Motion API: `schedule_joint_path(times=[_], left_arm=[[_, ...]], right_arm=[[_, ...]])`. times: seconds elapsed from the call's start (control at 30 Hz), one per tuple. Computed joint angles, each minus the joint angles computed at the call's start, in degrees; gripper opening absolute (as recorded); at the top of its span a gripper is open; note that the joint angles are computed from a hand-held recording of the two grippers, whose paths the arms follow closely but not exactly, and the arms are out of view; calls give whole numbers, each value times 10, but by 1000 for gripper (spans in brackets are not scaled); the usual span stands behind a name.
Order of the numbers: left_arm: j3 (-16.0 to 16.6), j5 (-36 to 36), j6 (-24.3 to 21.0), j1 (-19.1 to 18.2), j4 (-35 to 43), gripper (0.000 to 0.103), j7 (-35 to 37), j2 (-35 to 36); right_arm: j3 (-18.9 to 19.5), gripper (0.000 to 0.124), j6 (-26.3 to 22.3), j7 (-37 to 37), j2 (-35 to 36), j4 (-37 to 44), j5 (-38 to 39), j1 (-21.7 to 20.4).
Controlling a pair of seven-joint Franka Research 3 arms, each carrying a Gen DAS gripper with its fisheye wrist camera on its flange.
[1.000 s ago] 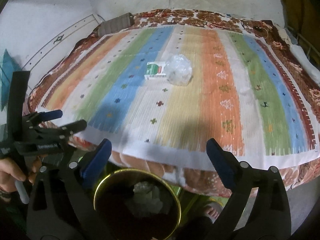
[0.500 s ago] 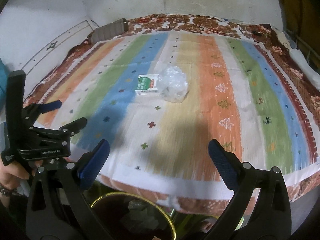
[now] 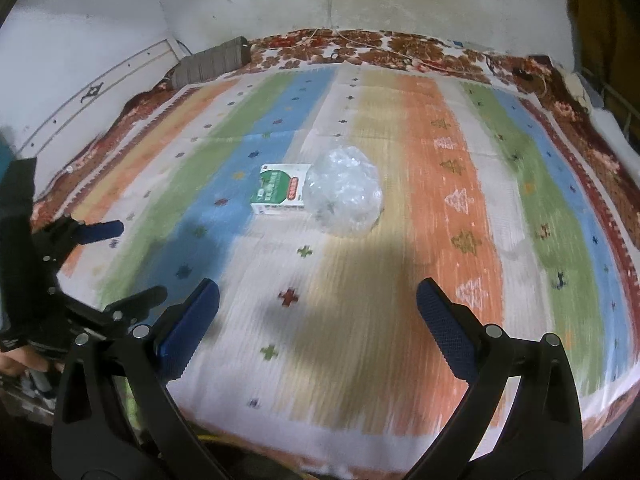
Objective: Collect trash
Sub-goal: 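Move both open tools toward the crumpled plastic bag and green box, then grasp the crumpled clear plastic bag with right tool while left grasps the white-green eye-drops box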
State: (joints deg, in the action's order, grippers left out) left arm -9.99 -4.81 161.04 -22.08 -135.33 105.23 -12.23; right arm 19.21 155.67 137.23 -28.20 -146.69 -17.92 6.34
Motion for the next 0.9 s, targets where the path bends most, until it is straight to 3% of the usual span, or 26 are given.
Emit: schedule_joint_path(times=[0.17, 0.43, 0.6, 0.8, 0.9], left_arm=[[19, -65, -29, -12, 32, 97, 92, 32], [3, -144, -52, 19, 76, 97, 218, 80], [-10, -225, -61, 38, 109, 97, 300, 109], [-38, -231, -54, 63, 144, 97, 326, 146], [-51, -274, -35, 73, 154, 97, 340, 160]], right_arm=[[-6, 94, 9, 13, 55, 32, -12, -16], [-36, 94, 19, 42, 137, 91, -67, -12], [-51, 94, 3, 92, 193, 147, -159, -13], [-97, 93, 11, 100, 241, 188, -184, 16], [-124, 82, 12, 61, 261, 196, -158, 36]])
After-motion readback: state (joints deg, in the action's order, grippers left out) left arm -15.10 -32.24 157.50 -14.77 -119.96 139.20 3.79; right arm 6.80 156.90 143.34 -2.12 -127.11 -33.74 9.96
